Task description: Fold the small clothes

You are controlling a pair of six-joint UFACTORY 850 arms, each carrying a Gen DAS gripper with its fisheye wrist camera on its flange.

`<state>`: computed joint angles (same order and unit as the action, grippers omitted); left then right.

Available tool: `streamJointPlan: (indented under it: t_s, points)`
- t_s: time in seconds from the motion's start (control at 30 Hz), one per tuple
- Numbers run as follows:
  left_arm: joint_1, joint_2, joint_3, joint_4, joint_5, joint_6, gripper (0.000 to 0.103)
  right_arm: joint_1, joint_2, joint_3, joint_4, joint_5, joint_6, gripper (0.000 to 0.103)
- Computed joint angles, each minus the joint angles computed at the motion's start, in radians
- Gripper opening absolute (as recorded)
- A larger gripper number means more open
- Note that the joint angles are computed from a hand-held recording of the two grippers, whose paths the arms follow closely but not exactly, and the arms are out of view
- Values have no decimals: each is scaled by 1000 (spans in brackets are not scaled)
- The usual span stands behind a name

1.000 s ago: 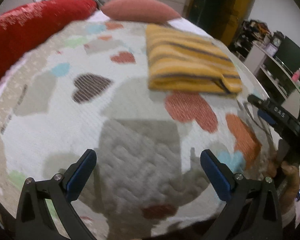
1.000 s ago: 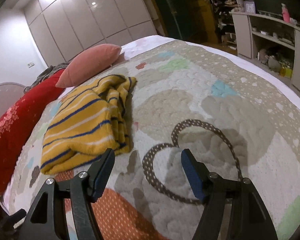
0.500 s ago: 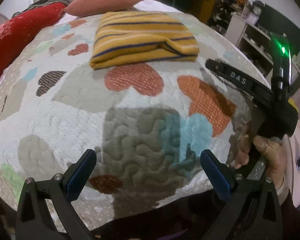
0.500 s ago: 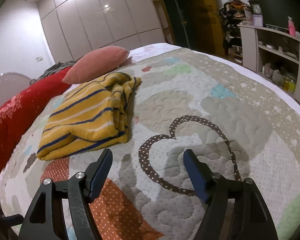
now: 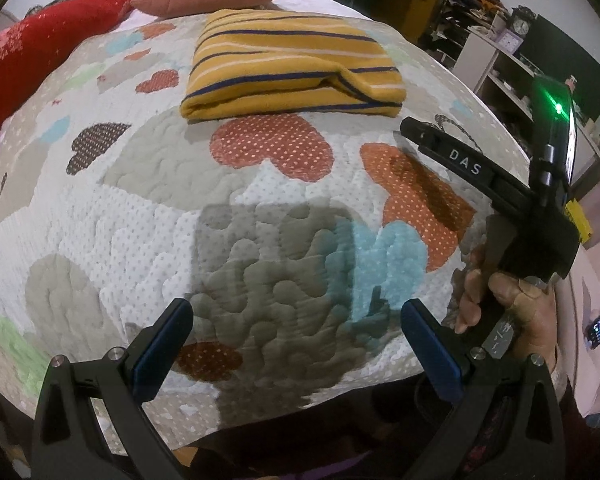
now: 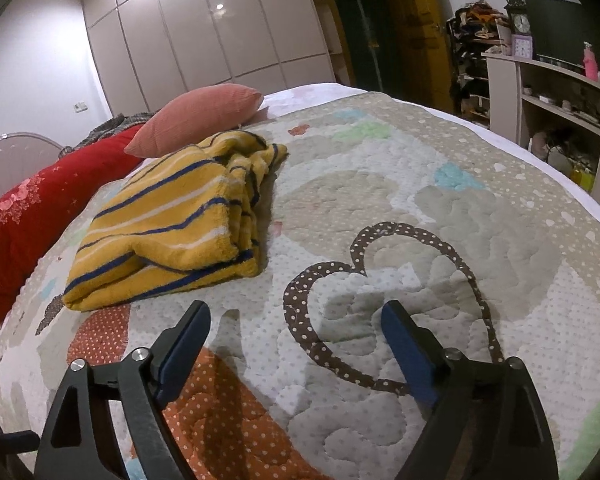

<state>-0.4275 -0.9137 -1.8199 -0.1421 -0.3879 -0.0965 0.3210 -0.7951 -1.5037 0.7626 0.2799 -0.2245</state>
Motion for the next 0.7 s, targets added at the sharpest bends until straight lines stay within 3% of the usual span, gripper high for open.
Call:
streamJointPlan:
  t_s: [0.17,0.4,0.6,0.7]
  points:
    - [6,4,11,-55,4,35,103,-4,-2,4,-112,9,111,98]
    - [7,-11,-6,-84,-11,49,103,-25,10,50,-470,84,521,103]
    - [10,-38,-38,-76,-34,37,103,-38,16,68,-612,117,676,103]
    - [10,-49,-49,-65,-45,30,103,-36,16,64,-599,106,651,103]
